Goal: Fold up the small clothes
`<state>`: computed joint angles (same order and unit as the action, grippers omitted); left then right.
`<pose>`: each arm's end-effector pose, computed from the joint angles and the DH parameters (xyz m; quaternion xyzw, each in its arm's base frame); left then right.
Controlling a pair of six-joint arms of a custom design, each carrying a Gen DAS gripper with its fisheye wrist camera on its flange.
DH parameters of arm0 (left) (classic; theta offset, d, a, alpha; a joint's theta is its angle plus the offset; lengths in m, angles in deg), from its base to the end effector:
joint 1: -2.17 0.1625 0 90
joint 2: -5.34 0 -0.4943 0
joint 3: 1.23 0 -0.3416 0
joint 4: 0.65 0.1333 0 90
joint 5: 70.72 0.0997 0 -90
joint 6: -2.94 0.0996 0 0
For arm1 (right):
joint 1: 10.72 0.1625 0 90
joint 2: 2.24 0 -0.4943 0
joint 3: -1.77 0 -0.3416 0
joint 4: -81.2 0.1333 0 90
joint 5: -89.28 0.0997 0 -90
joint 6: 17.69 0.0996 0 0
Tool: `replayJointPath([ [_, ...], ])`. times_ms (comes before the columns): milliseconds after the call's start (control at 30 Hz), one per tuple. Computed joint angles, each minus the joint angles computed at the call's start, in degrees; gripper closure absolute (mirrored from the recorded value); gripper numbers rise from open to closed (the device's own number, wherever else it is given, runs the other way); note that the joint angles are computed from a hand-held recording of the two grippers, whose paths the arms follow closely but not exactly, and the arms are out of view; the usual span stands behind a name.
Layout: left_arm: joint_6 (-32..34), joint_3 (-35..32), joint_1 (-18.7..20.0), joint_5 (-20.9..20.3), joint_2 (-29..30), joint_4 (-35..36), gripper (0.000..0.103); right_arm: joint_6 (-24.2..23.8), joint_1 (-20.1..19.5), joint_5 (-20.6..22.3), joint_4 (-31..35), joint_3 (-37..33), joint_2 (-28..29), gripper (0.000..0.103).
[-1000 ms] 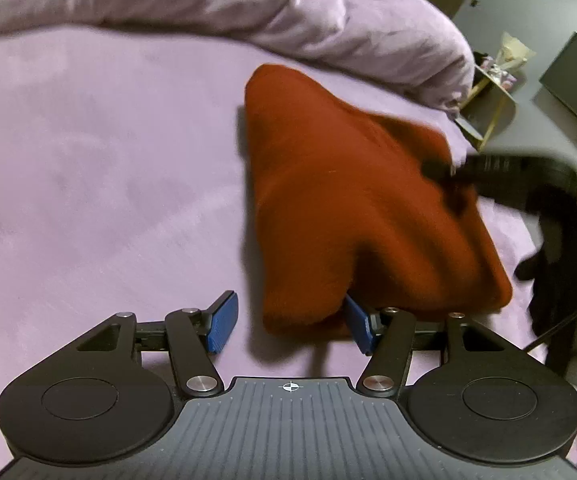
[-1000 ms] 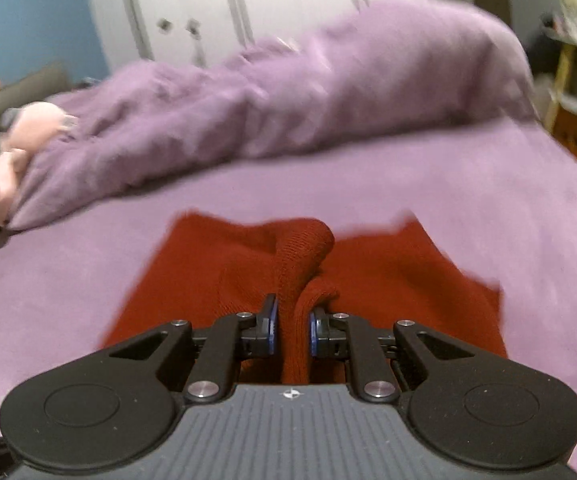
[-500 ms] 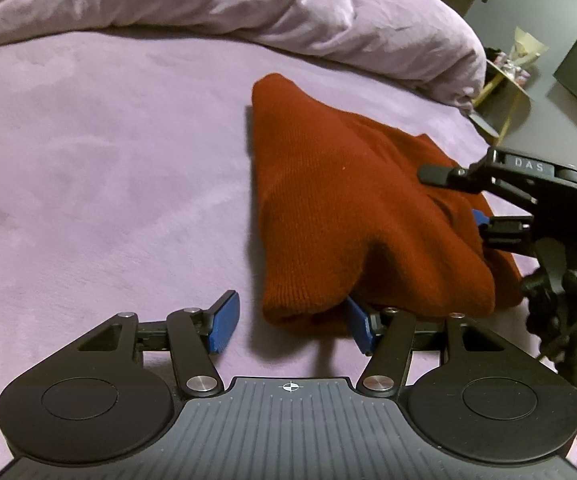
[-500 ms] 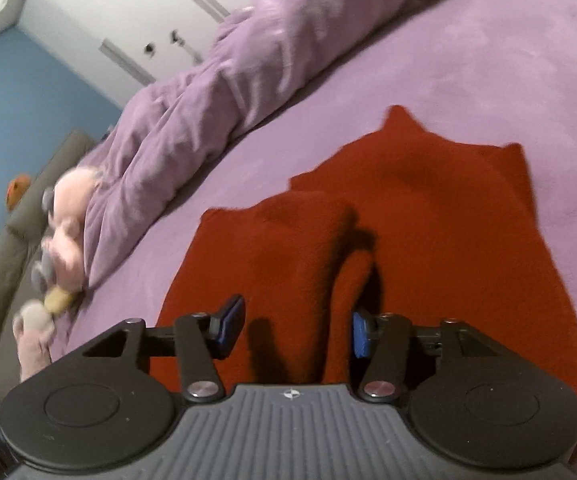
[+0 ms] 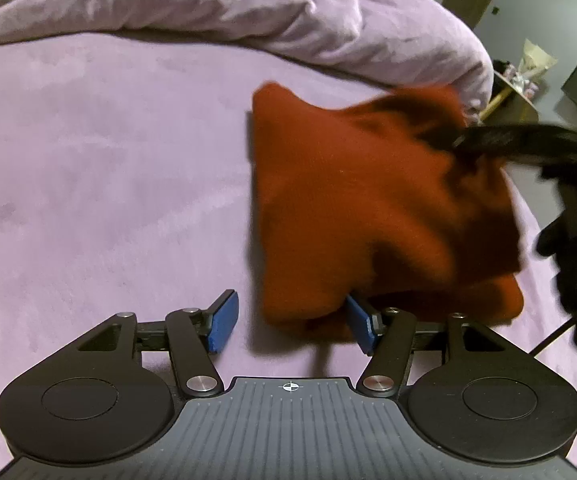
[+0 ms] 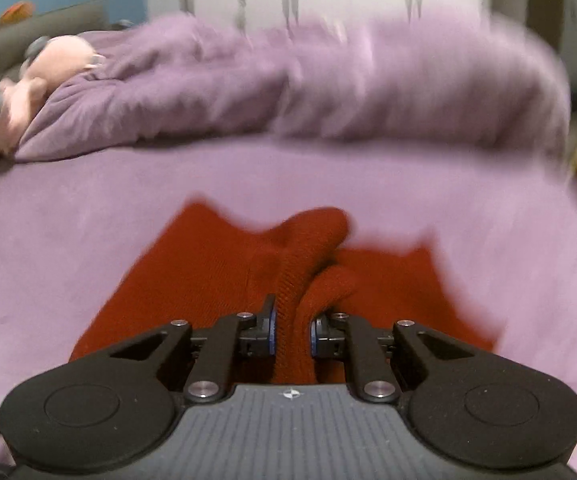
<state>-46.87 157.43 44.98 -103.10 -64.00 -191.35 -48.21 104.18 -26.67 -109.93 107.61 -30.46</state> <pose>-0.0626 -0.3543 0.2508 -0.0677 0.8706 -0.4167 0.2527 0.3491 -0.5390 0.0202 0.4031 -0.8659 0.1875 0.2293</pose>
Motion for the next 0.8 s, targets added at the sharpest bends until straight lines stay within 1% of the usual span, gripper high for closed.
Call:
replayJointPath([
  [67,-0.3,0.2,-0.5,0.5,0.5,-0.2,0.035,-5.2,0.6,-0.3,-4.5,0.4,-0.4,0.09],
  [100,-0.2,0.1,-0.6,0.2,0.8,-0.4,0.036,-8.1,0.8,-1.3,-6.8,0.6,-0.3,0.09],
  [133,-0.7,-0.1,-0.7,0.0,0.8,0.3,0.036,-9.9,0.7,-2.2,-8.2,0.7,-0.2,0.09],
  [200,-0.8,-0.5,-0.7,-0.3,1.2,0.8,0.036,-11.1,0.1,-4.8,-10.1,0.6,0.2,0.09],
  [267,0.3,-0.9,-0.2,-1.0,1.8,-0.2,0.036,-12.7,-1.1,-7.6,-13.1,1.0,0.9,0.091],
  [367,1.1,-1.5,0.1,-1.9,2.4,-1.2,0.036,-12.6,-2.9,-11.0,-14.0,0.3,2.4,0.09],
  [400,1.4,-1.7,0.3,-2.1,2.5,-1.2,0.036,-10.7,-3.5,-11.1,-12.9,0.6,2.1,0.09],
  [433,1.2,-1.9,0.4,-2.2,2.2,-0.3,0.036,-7.7,-4.2,-10.1,-12.1,1.6,1.0,0.088],
  [467,1.4,-2.2,0.6,-2.1,2.0,0.2,0.036,-3.9,-4.6,-8.7,-12.6,3.3,-0.3,0.08],
  [500,1.7,-2.1,0.7,-2.2,2.1,-0.3,0.036,0.7,-5.2,-6.2,-14.4,5.8,-2.2,0.076],
  [533,1.9,-2.1,1.0,-2.5,2.1,-0.8,0.036,4.7,-5.8,-3.8,-15.8,8.5,-4.0,0.066],
  [567,1.6,-2.3,1.4,-2.9,2.1,-1.0,0.036,9.5,-6.7,-0.8,-18.4,12.2,-6.3,0.048],
  [600,1.3,-2.6,1.8,-3.4,2.1,-1.0,0.036,13.1,-7.4,1.2,-20.4,15.2,-7.8,0.04],
  [633,0.7,-2.7,1.9,-3.7,2.2,-0.9,0.036,17.4,-8.2,3.0,-22.4,18.6,-9.5,0.036],
  [667,0.3,-3.0,2.0,-3.8,2.3,-0.5,0.036,21.1,-9.0,4.4,-24.1,21.7,-10.8,0.036],
  [700,-0.5,-3.4,2.0,-3.8,2.1,0.9,0.036,24.9,-9.8,6.0,-24.1,24.4,-12.2,0.036],
  [767,-1.3,-3.9,1.7,-3.4,2.3,2.5,0.036,29.7,-11.5,10.0,-25.0,27.9,-13.2,0.036],
  [800,-1.9,-4.1,1.6,-3.3,2.1,3.6,0.036,30.9,-12.4,12.8,-24.5,28.9,-13.3,0.037],
])
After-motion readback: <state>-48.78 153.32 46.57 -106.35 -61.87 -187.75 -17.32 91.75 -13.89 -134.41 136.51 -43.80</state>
